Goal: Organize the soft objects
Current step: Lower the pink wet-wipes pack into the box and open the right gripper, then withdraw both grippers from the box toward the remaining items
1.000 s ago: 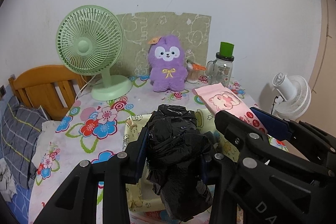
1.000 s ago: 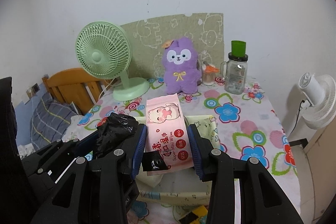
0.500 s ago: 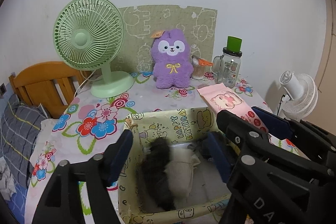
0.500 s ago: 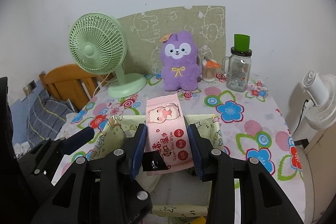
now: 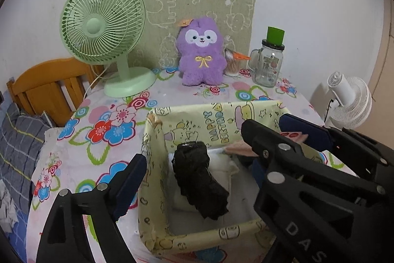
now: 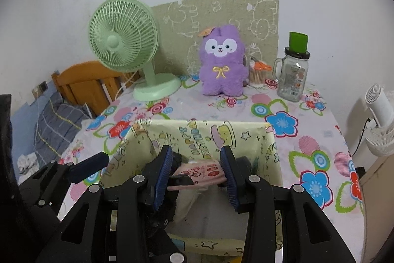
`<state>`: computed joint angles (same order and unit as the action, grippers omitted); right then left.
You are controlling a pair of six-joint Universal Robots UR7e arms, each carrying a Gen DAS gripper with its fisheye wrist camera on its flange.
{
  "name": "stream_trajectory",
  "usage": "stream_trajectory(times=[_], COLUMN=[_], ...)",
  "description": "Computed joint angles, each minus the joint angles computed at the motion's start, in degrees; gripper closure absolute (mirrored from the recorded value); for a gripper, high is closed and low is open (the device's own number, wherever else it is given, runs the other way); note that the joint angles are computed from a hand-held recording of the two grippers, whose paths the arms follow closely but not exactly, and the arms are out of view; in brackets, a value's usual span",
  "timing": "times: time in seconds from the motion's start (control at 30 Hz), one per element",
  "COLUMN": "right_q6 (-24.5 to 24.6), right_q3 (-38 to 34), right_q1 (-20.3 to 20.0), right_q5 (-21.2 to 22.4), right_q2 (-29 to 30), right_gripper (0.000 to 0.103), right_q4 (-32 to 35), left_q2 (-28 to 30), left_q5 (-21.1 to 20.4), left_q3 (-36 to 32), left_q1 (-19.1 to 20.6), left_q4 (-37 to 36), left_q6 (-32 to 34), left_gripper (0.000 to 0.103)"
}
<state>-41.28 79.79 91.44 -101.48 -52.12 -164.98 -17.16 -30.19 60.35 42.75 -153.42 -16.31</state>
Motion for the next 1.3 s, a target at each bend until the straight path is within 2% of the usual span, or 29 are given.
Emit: stream_trajectory(times=[0.07,0.13,0.23,0.5,0.6,1.3], right_q6=[0.1,0.7,0.3,0.0,-0.1,-0.4], right_q3=[0.3,0.9,2.5,4.7,5.5,14.3], right_q1=[-0.1,-0.3,-0.4,-0.1,-0.1,-0.1], right_q5=[0.0,0.6,0.6,-0.4,-0.9,-0.7], right_q2=[-0.2,-0.7,-1.4,-2.8,-3.3,-10.2], right_gripper=[0.049,0.027,0.018,0.009,0.006,0.003], right_q4=[0.7,0.9,-1.5,-3.3,-4.1,-8.6], left_q2=[-0.2,-0.3,-0.7,-1.4,-1.9,-5.0], left_q5=[0.2,0.5,0.1,0.9,0.0,1.1], left_q3=[0.8,1.5,2.5,4.6,5.4,12.9], left_q1=[-0.2,-0.4,-0.7,-1.5,-1.5,-5.3], left_q4=[-1.0,-2.4,-3.8,-5.7,-6.1,-10.0], left_q6=[0.3,1.1,1.9,2.0,2.3,0.7], left_gripper=[0.011,0.009,0.007,0.001,0.001,0.001])
